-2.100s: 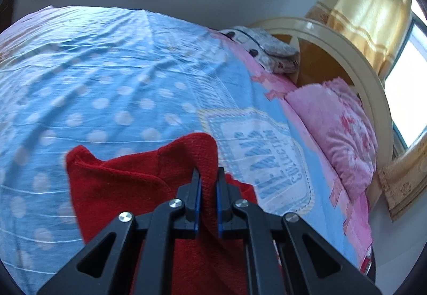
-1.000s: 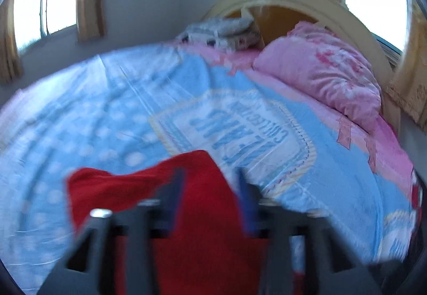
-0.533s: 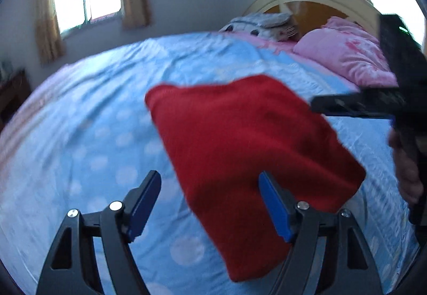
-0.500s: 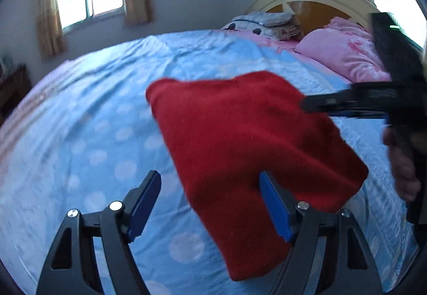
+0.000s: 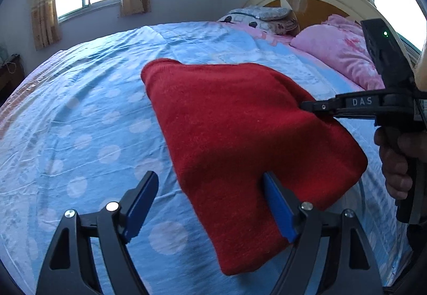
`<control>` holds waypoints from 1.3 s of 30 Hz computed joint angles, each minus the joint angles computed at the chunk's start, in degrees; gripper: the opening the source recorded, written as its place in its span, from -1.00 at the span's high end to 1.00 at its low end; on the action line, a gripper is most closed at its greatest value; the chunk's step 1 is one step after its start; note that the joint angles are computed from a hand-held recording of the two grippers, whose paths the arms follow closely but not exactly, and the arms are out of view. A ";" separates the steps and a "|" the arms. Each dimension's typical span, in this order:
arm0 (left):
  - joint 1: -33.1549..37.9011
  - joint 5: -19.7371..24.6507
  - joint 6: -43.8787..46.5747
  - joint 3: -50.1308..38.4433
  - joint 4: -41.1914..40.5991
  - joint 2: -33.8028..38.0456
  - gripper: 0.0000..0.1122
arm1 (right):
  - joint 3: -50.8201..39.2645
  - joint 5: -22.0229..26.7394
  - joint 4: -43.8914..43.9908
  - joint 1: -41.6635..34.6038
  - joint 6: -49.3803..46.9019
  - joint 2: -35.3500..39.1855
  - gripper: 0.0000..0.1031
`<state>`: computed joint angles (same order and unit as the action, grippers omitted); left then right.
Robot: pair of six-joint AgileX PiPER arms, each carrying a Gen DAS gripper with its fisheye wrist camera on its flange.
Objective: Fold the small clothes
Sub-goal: 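Press the folded sweater bundle flat with the right tool, then lower the right tool onto the sweater bundle's edge and close it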
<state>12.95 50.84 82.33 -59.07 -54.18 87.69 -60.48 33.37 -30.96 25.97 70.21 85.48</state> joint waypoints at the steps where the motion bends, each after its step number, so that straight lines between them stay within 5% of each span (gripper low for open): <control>1: 0.20 0.14 -0.30 -0.25 0.04 -0.08 -0.51 | -0.26 0.85 -1.29 0.56 0.85 -0.35 0.63; 5: -0.27 -1.38 -0.71 -0.20 0.76 0.69 -0.56 | -3.40 9.25 -13.98 6.85 10.98 -0.86 0.62; 9: -0.63 -1.15 -1.51 -0.55 1.56 1.26 -0.57 | -6.28 8.57 -19.40 11.05 11.26 -0.45 0.13; 15: -0.92 -1.48 -1.48 -0.17 1.98 0.96 -0.57 | -14.26 3.39 -4.67 9.81 -10.23 7.95 0.11; 28: 2.00 1.75 -1.50 -3.99 -1.67 -0.36 -0.73 | -6.27 -1.21 -0.44 6.44 -10.62 6.44 0.14; 35: -5.99 -8.91 -13.62 -8.86 8.74 5.60 -0.80 | -3.88 -3.22 -4.70 2.66 -3.20 1.06 0.13; 39: -5.18 -8.56 -11.47 -6.33 3.80 5.41 -0.80 | -7.99 -4.23 9.55 -3.58 -17.87 4.19 0.14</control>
<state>7.77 42.28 70.86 -65.41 -50.38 93.11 -68.48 29.14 -21.41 22.38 52.34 89.67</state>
